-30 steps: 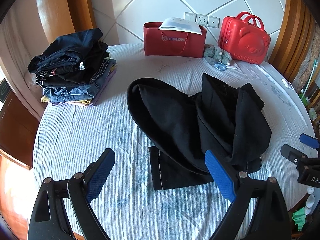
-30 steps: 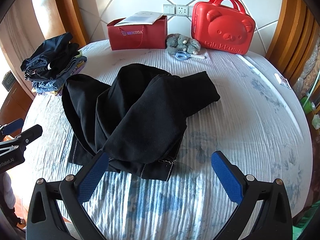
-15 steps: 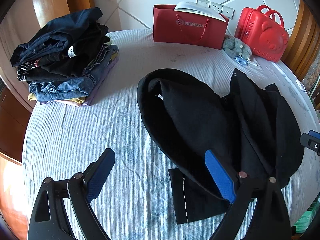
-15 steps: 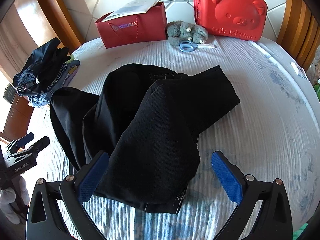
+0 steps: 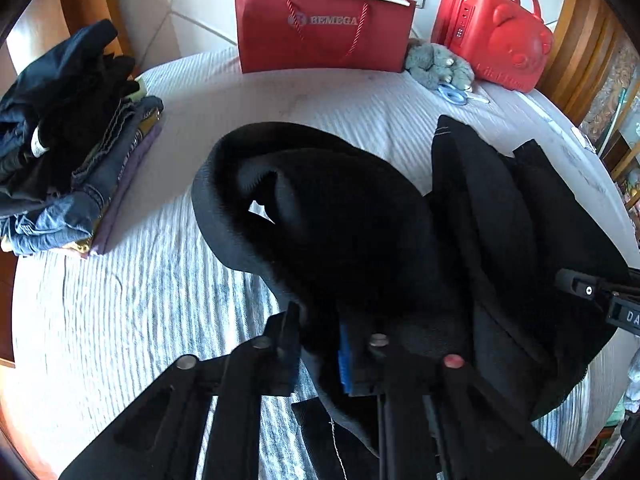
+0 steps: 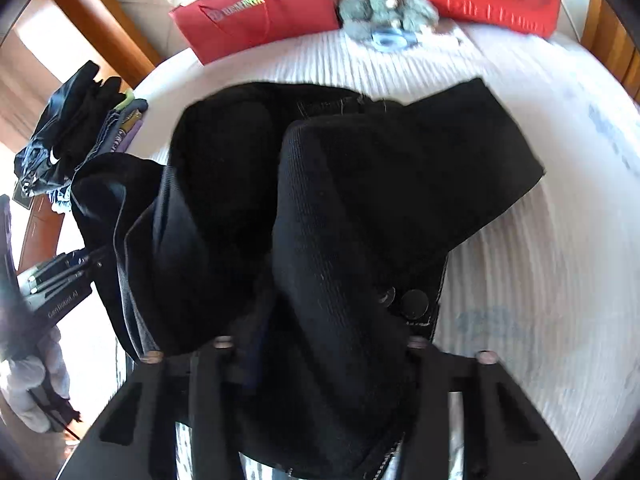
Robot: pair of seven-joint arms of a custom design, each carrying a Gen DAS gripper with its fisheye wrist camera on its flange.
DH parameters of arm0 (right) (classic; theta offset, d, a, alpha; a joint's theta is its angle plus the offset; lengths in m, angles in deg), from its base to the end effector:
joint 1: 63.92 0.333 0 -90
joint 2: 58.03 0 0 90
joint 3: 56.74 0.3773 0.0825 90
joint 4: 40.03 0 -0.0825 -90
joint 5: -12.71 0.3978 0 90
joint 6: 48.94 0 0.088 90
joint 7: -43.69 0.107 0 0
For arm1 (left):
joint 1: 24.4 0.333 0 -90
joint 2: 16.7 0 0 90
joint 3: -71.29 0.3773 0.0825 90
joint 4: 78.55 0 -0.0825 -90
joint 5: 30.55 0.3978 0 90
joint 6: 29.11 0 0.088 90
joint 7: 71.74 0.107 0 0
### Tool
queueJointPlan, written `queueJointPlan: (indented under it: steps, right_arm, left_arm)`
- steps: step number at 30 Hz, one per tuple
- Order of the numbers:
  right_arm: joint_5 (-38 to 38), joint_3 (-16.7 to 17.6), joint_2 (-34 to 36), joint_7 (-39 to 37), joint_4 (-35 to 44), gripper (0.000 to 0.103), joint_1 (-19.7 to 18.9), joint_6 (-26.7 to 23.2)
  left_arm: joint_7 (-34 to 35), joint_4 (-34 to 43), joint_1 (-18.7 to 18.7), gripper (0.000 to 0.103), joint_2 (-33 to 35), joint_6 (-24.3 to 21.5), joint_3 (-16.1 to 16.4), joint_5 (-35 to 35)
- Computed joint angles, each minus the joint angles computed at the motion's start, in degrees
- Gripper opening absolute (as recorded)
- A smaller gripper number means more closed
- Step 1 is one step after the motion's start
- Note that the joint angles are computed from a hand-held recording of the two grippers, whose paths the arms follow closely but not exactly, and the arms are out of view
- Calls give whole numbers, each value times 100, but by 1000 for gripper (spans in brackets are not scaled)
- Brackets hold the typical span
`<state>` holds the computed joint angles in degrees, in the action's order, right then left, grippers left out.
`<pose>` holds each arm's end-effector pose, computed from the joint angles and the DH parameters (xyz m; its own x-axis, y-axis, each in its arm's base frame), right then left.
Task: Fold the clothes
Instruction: 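Grasp the black jeans with both tools and lift them off the bed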
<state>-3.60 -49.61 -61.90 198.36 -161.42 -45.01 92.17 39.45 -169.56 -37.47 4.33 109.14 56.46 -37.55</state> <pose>0.5125 0.2526 0.5412 -0.4151 -0.8816 -0.2246 -0.7905 0.4717 -0.3906 0.6642 -0.3178 0.5331 -0.6847 -0.7281 0.0327 -0.6495 0.5892 -0.4806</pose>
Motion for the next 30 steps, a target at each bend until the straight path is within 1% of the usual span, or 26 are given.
queueJointPlan:
  steps: [1,2,4,6,8,10,12,14,16,18,19,20,21,22,23,24,25,26,28,30]
  right_arm:
    - [-201,14,-101,179,-28,15,-23,-58]
    - [-454,41,-227,396,-45,12,-62,-197]
    - [-975,125,-550,845,-100,11,-175,-565]
    - [-1445,239,-1023,1317,-279,11,-343,-881]
    - [-1831,403,-1532,1676,-441,10,-547,-1347]
    - [-2054,566,-2053,1855,-579,9,-738,-1999]
    - [-2063,608,-2595,1916,-801,9,-881,-2450]
    - [-2027,641,-3071,1859,-1001,9,-1045,-2924]
    - [-2027,667,-3437,1705,-1148,9,-1222,-3445]
    - [-1995,621,-3761,1545,-1294,9,-1393,-3918]
    - [-1944,574,-3886,1477,-1353,14,-1476,-4131]
    - [-1853,527,-3977,1417,-1405,25,-1531,-4302]
    - [-1760,477,-4059,1358,-1455,32,-1583,-4466]
    - [-1702,436,-4189,1280,-1545,49,-1587,-4545]
    - [-1666,432,-4296,1229,-1635,65,-1562,-4514]
    - [-1639,459,-4417,1163,-1719,67,-1506,-4443]
    - [-1617,501,-4488,1095,-1787,67,-1454,-4361]
    - [-1594,579,-4463,1050,-1776,68,-1429,-4301]
    - [-1561,737,-4367,980,-1717,68,-1372,-4197]
    - [-1536,855,-4344,1010,-1697,68,-1229,-3817]
  left_arm:
    - [146,-37,55,9,-100,54,-79,-126]
    - [298,-67,101,8,-198,103,-148,-263]
    - [755,-180,199,8,-456,239,-336,-696]
    - [1259,-252,252,8,-706,336,-480,-1199]
    - [1698,-310,211,8,-918,288,-573,-1667]
    - [2101,-389,107,8,-1117,241,-634,-2111]
    - [2475,-485,-47,8,-1259,34,-714,-2580]
    - [2771,-613,-272,9,-1353,-226,-774,-2840]
    - [2885,-714,-524,10,-1411,-556,-811,-2996]
    - [2757,-751,-786,12,-1413,-918,-816,-3011]
    - [2673,-765,-901,13,-1416,-1021,-806,-2960]
    - [2586,-778,-1005,15,-1421,-1097,-798,-2890]
    - [2523,-827,-1072,18,-1464,-1064,-771,-2853]
    - [2466,-891,-1123,30,-1522,-993,-742,-2825]
    - [2429,-977,-1144,47,-1593,-852,-698,-2828]
    - [2380,-1019,-1134,54,-1645,-720,-633,-2812]
    - [2338,-1060,-1104,63,-1694,-633,-566,-2800]
    - [2246,-1088,-1078,70,-1707,-478,-500,-2723]
    - [2018,-1193,-1009,73,-1746,-97,-384,-2506]
    - [1797,-1261,-896,74,-1744,87,-272,-2304]
